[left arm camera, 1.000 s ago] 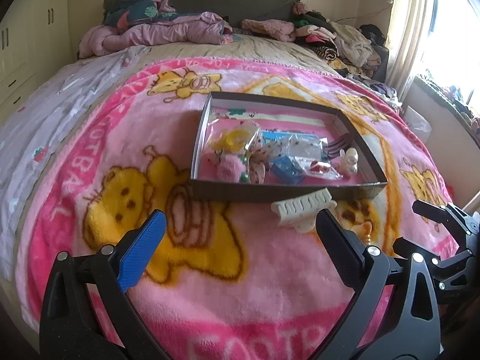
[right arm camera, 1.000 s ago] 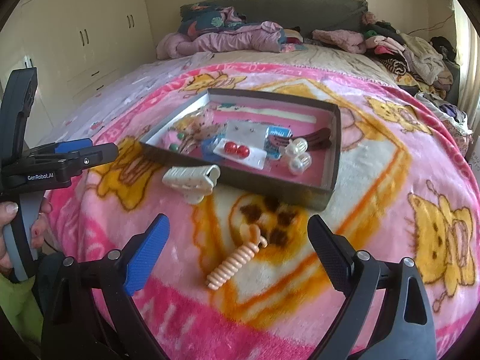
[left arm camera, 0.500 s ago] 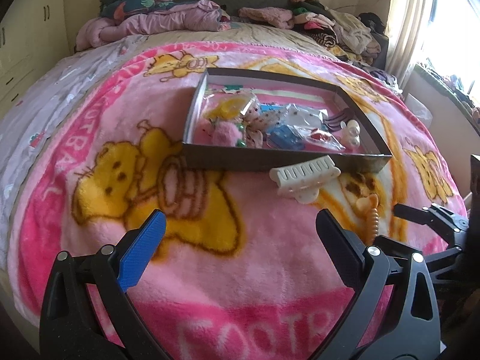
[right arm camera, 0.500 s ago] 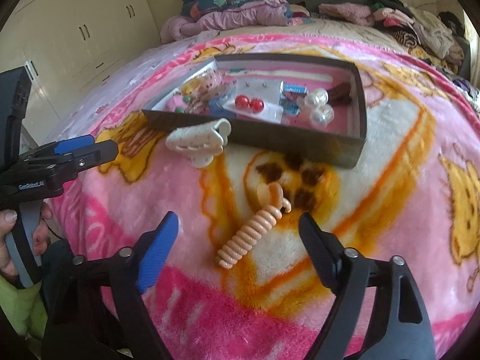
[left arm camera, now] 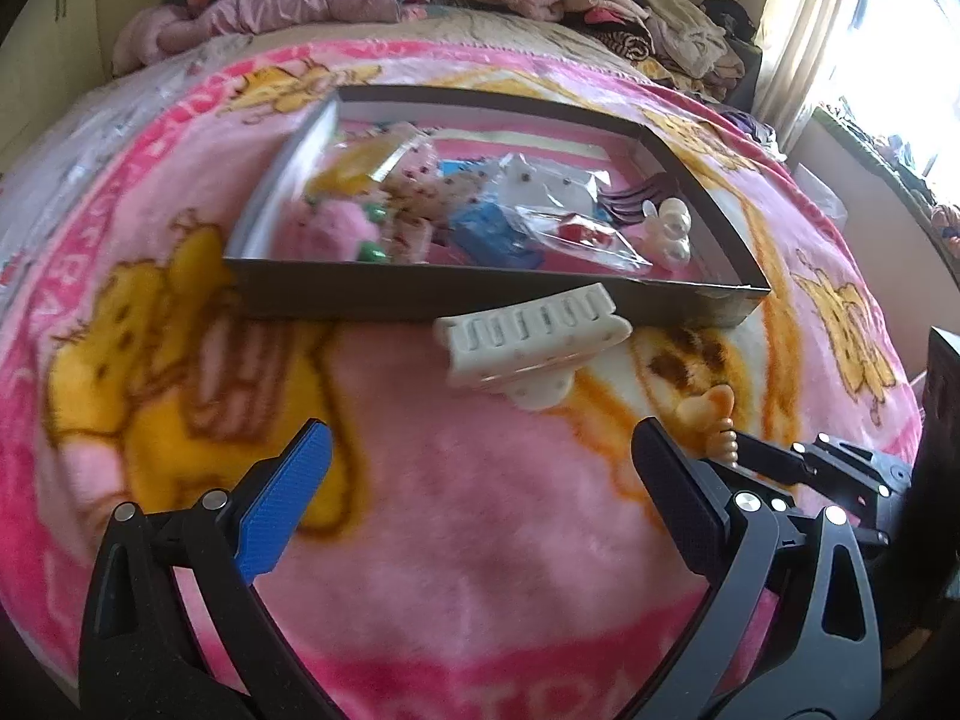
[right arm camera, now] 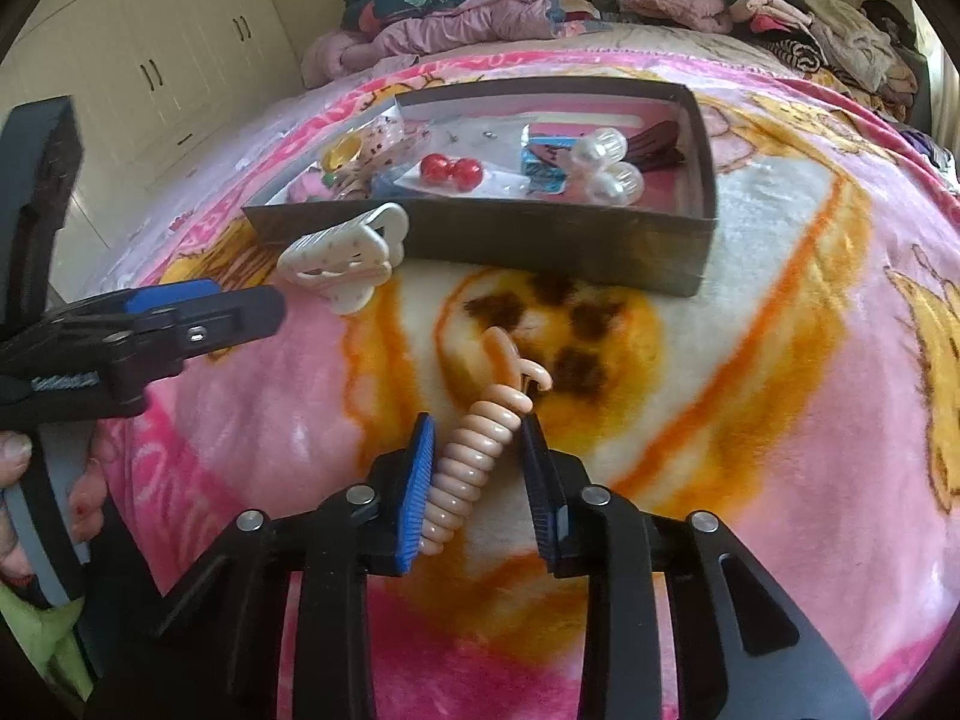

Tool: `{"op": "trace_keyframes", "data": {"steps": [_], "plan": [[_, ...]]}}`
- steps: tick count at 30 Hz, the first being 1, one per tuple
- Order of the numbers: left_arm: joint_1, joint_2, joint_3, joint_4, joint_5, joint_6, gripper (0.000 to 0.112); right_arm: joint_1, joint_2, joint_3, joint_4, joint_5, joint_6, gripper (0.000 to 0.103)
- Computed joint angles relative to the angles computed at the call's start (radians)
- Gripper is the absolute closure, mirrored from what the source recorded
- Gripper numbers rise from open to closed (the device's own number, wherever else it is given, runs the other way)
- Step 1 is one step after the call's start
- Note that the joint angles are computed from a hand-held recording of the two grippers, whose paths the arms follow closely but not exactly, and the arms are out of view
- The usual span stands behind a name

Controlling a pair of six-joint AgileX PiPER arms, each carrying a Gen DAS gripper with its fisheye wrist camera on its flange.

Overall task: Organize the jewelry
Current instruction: 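Grasp the peach coiled hair tie with the right tool while the left tool grasps the white comb claw clip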

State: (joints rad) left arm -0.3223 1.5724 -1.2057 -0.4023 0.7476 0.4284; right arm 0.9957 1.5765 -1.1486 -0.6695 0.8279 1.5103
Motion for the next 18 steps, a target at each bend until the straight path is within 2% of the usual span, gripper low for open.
{"op": "trace_keyframes", "data": {"steps": [4, 14, 16, 18], "plan": [[-0.039, 0.047, -0.038, 0.014, 0.006, -0.052, 0.021, 0.004, -0.039, 0.041, -0.042, 0.017, 0.013, 0.083], [-0.071, 0.126, -0.129, 0.029, 0.010, -0.160, 0.021, -0.006, -0.105, 0.112, -0.085, 0.010, 0.038, 0.083], [-0.074, 0.137, -0.144, 0.030, 0.012, -0.173, 0.028, -0.010, -0.106, 0.114, -0.084, 0.005, 0.035, 0.083], [-0.076, 0.150, -0.158, 0.033, 0.017, -0.184, 0.042, -0.015, -0.106, 0.115, -0.082, -0.002, 0.031, 0.083]]}}
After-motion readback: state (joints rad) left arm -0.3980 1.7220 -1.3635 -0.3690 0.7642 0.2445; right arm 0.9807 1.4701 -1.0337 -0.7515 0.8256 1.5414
